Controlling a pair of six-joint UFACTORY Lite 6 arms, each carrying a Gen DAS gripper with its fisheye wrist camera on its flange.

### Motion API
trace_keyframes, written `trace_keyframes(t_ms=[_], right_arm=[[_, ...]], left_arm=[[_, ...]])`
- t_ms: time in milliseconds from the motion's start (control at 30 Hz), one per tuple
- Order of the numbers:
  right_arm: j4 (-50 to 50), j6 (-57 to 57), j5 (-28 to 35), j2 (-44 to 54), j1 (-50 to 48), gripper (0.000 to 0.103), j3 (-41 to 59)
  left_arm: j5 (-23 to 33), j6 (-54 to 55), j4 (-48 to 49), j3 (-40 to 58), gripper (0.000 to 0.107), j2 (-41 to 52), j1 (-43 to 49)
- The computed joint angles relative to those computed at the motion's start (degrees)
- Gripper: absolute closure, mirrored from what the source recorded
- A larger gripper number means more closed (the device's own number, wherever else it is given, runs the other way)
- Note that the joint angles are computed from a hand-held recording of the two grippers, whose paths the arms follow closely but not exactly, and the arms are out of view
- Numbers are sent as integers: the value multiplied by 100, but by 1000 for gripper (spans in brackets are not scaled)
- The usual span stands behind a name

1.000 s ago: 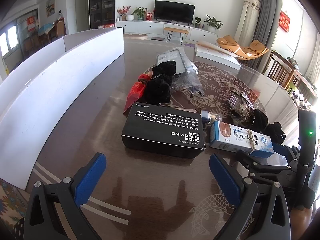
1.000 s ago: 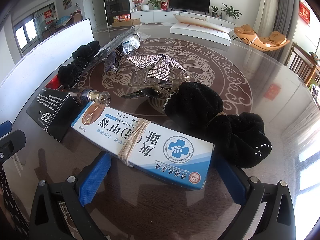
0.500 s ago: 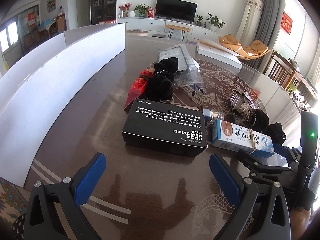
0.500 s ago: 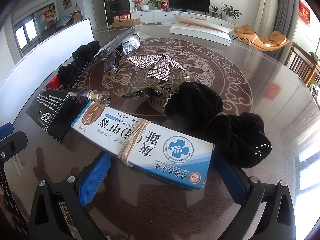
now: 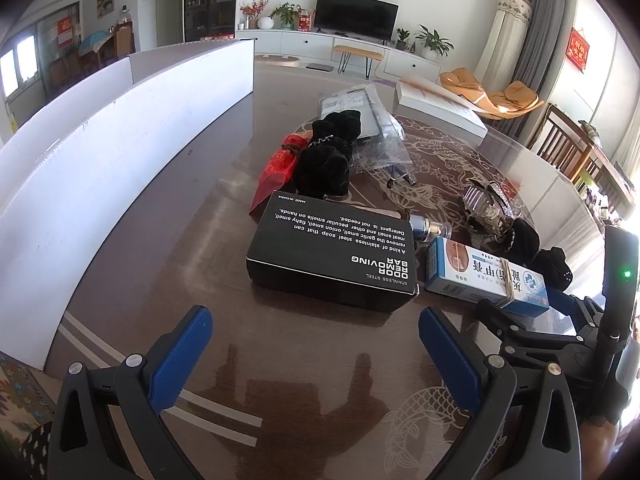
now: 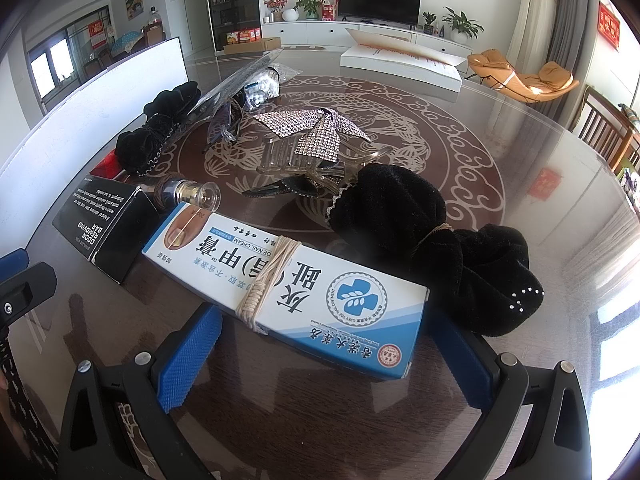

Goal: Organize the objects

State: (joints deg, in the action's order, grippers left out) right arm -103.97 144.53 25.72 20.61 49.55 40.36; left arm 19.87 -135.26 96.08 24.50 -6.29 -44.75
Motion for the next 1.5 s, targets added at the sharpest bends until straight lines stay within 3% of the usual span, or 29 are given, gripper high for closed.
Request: trace_keyframes(t_ms=[1400, 1500], right_arm=[[20, -11, 2, -12, 9, 0, -8], [28, -20, 2, -7, 8, 0, 0]], left_arm=[[-325, -109, 116, -11, 4, 21, 271], [-456, -561, 560, -209, 4, -257, 506]])
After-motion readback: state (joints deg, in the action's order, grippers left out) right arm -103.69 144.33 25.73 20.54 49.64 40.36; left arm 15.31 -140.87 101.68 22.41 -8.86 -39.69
